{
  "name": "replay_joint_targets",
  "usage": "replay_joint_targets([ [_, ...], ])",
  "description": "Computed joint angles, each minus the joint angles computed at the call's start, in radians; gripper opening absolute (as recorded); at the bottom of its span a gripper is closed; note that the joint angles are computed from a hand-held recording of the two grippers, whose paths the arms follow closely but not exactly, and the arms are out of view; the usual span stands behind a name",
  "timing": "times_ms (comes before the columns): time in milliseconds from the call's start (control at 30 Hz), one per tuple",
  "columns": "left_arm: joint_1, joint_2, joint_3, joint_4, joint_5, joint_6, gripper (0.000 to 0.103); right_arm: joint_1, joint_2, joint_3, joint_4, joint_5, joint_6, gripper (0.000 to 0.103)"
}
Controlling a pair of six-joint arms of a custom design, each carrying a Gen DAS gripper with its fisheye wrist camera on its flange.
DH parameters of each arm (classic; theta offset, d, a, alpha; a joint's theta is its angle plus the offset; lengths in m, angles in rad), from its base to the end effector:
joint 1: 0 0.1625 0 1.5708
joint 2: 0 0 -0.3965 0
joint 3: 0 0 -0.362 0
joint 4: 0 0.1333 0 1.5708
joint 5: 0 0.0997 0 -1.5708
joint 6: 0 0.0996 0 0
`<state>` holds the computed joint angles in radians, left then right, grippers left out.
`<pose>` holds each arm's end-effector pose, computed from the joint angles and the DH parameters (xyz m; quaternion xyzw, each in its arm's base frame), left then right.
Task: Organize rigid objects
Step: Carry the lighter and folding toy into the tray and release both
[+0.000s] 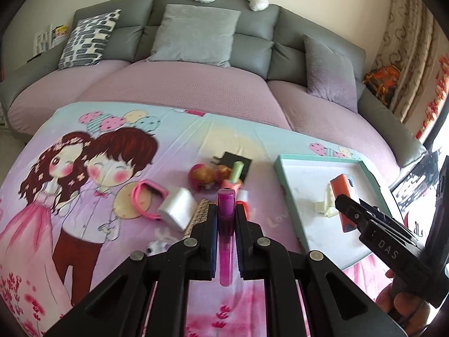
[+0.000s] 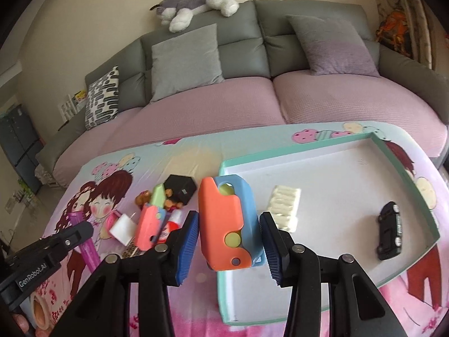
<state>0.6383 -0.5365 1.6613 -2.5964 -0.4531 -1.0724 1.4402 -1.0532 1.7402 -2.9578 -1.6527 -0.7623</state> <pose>-0.3425 -0.5316 -0.0147 -0.0330 0.8466 -0.4237 0.3205 0.0438 -0.6273 0.2658 0.2782 -0.8965 0.2924 0.1826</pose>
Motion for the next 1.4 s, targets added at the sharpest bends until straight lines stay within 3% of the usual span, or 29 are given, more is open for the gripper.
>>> replay_joint_targets([
  [267, 0.019, 0.157, -0.279, -0.043, -0.082, 0.341, 0.011, -0.043, 0.028, -0.098, -0.086, -0.105, 0.065, 0.047],
  [433, 0.048, 0.271, -0.458, -0.060, -0.203, 0.489, 0.011, -0.065, 0.051, -0.154, -0.067, -0.118, 0.090, 0.047],
  [633, 0.090, 0.369, -0.620, 0.065, -0.285, 0.476, 0.011, -0.078, 0.086, -0.205, -0.065, -0.168, 0.102, 0.047],
  [1167, 0.130, 0.421, -0.684, 0.149, -0.314, 0.401, 0.012, -0.077, 0.127, -0.241, -0.023, -0.243, 0.097, 0.047],
  [1233, 0.125, 0.409, -0.665, 0.144, -0.303, 0.388, 0.021, -0.075, 0.129, -0.240, -0.029, -0.251, 0.092, 0.048],
  [1267, 0.124, 0.406, -0.662, 0.145, -0.297, 0.384, 0.035, -0.074, 0.129, -0.238, -0.034, -0.253, 0.088, 0.048],
  [1333, 0.118, 0.398, -0.648, 0.143, -0.273, 0.373, 0.052, -0.073, 0.126, -0.234, -0.044, -0.249, 0.085, 0.048],
  [1400, 0.113, 0.388, -0.631, 0.129, -0.261, 0.368, 0.053, -0.072, 0.122, -0.230, -0.049, -0.242, 0.081, 0.052],
])
